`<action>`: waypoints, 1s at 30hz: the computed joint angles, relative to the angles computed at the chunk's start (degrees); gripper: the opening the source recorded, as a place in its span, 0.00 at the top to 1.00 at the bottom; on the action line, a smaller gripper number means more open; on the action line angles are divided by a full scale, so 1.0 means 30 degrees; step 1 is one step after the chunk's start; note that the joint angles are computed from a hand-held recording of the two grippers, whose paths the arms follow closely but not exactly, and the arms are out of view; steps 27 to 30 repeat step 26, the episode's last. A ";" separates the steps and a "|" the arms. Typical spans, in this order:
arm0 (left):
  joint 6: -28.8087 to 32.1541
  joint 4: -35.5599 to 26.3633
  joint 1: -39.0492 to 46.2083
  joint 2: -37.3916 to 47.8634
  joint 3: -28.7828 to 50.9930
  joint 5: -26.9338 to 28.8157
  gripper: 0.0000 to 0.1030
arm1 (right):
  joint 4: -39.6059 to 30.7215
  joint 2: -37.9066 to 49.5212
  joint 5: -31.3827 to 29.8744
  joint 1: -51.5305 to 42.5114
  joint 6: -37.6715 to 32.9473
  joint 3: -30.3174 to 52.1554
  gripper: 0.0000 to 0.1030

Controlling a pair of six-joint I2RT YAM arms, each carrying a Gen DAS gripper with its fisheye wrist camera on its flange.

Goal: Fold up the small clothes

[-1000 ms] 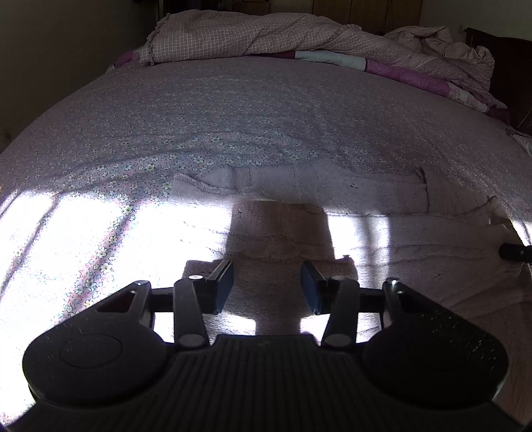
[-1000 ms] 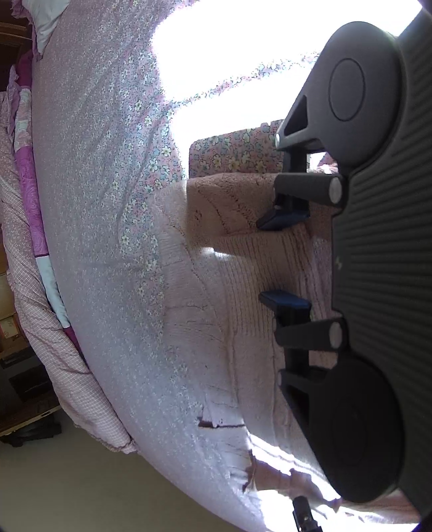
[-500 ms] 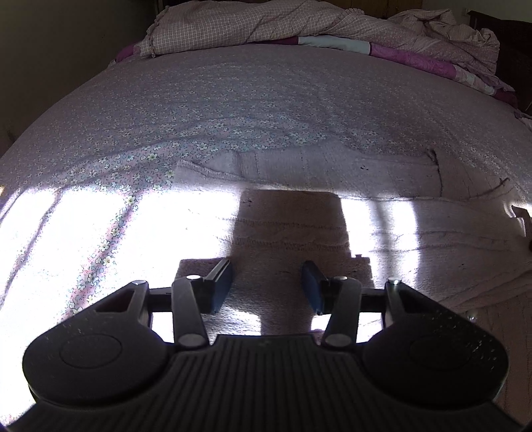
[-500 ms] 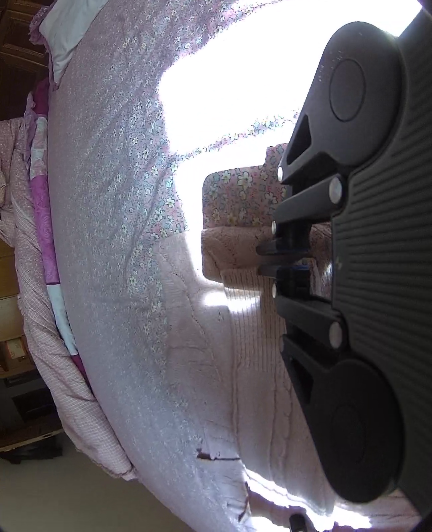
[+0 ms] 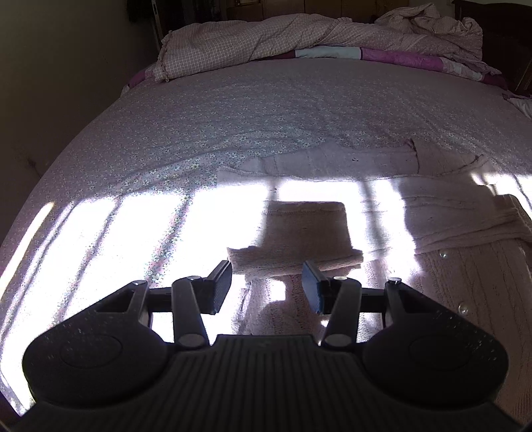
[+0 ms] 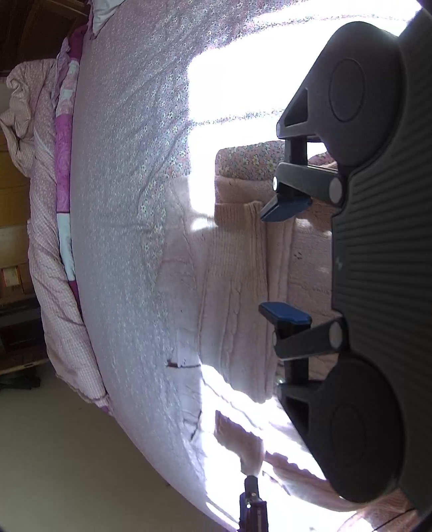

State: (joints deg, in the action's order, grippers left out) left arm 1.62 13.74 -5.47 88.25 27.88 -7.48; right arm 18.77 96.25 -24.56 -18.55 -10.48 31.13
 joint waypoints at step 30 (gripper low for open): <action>-0.0717 -0.5813 -0.4273 -1.1429 -0.7432 -0.1316 0.47 | -0.6283 -1.3010 0.1023 0.3767 -0.7753 -0.7922 0.35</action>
